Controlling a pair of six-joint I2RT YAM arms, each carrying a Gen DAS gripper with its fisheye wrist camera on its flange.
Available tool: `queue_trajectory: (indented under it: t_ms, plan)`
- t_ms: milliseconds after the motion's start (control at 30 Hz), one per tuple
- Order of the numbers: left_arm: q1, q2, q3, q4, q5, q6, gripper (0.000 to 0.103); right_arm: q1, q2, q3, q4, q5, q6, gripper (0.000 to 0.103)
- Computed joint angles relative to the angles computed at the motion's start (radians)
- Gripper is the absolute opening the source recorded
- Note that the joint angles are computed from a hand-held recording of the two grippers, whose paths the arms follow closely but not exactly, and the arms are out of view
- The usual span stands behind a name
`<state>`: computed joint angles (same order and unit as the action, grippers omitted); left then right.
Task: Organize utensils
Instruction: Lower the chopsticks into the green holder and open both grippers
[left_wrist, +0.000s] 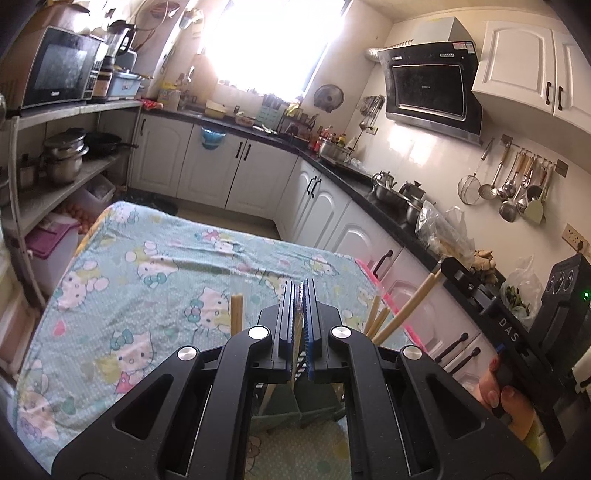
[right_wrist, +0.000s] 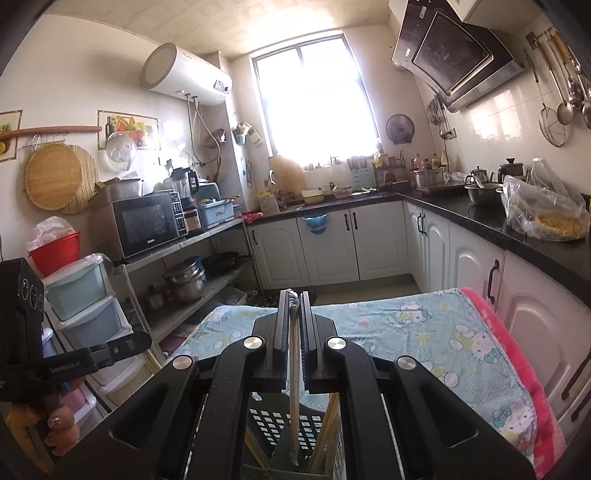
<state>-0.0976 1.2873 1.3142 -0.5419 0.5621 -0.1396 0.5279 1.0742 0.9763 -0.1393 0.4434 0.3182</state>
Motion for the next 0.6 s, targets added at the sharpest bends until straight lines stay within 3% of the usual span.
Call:
queue_trajectory:
  t_ms: [600]
  plan:
    - [-0.006,-0.011,-0.076,0.035,-0.026,0.004,0.002,-0.033,0.046,-0.076,0.069,-0.041,0.050,0.006]
